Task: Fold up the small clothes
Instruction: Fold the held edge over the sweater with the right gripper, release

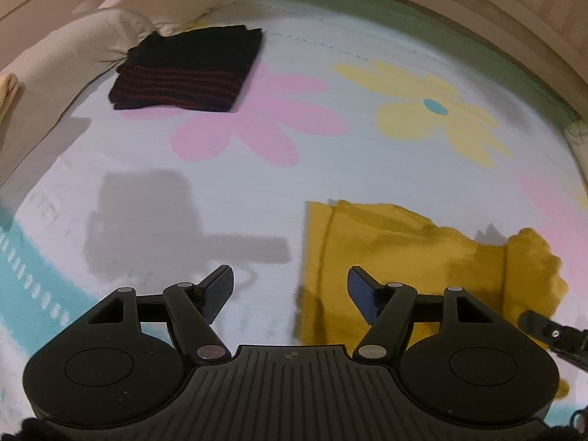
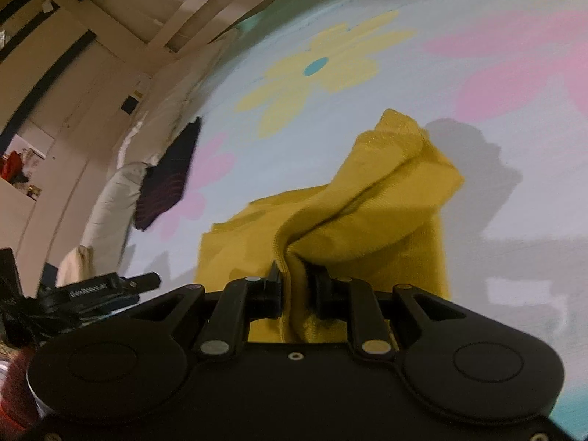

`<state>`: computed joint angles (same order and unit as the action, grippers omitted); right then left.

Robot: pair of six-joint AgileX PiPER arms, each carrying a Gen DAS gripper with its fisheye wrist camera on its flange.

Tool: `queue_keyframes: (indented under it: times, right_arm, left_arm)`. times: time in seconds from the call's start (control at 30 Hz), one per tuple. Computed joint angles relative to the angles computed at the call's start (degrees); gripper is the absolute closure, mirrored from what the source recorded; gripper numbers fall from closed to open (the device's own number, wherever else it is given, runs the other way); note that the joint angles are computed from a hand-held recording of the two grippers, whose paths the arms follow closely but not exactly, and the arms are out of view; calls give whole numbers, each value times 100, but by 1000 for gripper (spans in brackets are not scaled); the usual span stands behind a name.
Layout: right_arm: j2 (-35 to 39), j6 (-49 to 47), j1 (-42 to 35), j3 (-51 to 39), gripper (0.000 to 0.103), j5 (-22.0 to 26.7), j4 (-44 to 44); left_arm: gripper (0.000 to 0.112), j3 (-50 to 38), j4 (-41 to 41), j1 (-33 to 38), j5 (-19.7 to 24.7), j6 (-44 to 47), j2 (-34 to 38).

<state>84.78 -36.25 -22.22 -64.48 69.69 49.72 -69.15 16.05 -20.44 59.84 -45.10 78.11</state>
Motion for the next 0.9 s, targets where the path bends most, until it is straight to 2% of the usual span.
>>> queue_keyframes:
  times: [0.3,0.37,0.4,0.57,0.63,0.67,0.77,0.8,0.83,0.87,0.9]
  right_arm:
    - [-81,250,733,276,80,-222,344]
    - [-111,287,833,332,82,-290,387]
    - [-139,302,888,355,90,-334,397]
    - [-125,264,1126,386,92,-366,678]
    - [-213,243,1185,482,86,-496,823]
    - [-316,310,1297,508,86,-692,791]
    - [-554,285,1323,385,85,-817,363]
    - [-654,283,1316,341,80,-819,171]
    - [-770,264,1347,333,66,-869,-6]
    - [-924,187,1357,340,57,-904,-213]
    - [-1091,86,1380,370,42,-936,-413]
  left_arm:
    - [45,187,-271,474,-92,429,-226]
    - [45,220,-289,553,-98,466,-254]
    - [45,234,-313,602,-101,496,-272]
    - [45,285,-437,726,-120,649,-306]
    - [45,343,-672,832,-274,870,-342]
    - [45,377,-875,915,-380,1024,-361]
    - [45,503,-1640,1118,-733,1510,-389]
    - [45,556,-1946,1171,-855,1708,-393]
    - [45,609,-2294,1215,-981,1942,-381]
    - [45,666,-2621,1238,-1119,2165,-365]
    - [45,709,-2857,1234,-1232,2324,-350]
